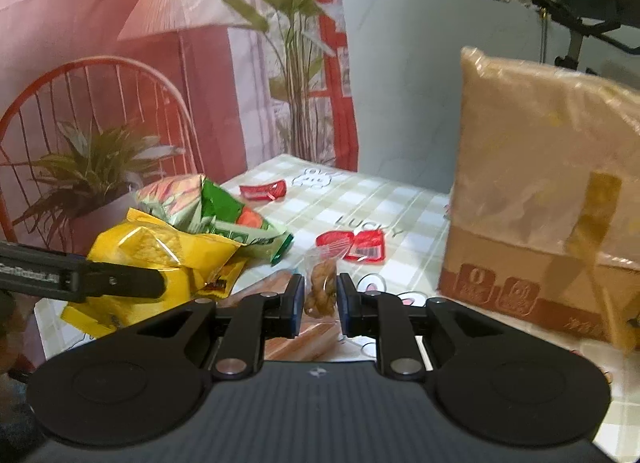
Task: Organize snacks
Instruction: 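Lift both held snacks and carry them over the cardboard box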
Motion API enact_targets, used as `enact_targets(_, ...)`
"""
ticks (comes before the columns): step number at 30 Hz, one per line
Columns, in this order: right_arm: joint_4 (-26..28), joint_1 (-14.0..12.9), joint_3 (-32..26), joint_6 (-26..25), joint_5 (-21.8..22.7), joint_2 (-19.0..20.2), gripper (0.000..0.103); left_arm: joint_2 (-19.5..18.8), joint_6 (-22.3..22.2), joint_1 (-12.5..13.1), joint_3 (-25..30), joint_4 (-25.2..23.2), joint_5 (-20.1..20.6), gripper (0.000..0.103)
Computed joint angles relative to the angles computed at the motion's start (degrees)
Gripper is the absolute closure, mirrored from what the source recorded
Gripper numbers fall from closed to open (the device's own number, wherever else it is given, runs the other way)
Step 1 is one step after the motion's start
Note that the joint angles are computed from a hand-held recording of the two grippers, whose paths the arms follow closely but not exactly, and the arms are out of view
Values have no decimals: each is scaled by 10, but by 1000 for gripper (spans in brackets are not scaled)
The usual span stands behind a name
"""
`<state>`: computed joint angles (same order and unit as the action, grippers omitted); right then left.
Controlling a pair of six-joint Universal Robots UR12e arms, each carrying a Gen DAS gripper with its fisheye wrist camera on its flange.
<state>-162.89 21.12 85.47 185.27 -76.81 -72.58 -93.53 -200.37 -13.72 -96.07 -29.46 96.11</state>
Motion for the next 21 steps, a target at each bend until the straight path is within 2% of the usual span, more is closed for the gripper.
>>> enact_targets(5,-17,-7,6,0,-10,-8,84,-9,16,-11,19,20,0,27)
enact_targets(10,-37,-18,3,-9,-17,-14,84,-35,36,-19,61,37,-5,27)
enact_targets(14,-54,-32,-8,-29,-24,-19,84,-65,54,-27,111,54,-14,27)
enact_targets(21,-63,-66,-46,-57,-54,-14,84,-144,94,-43,235,69,-53,27)
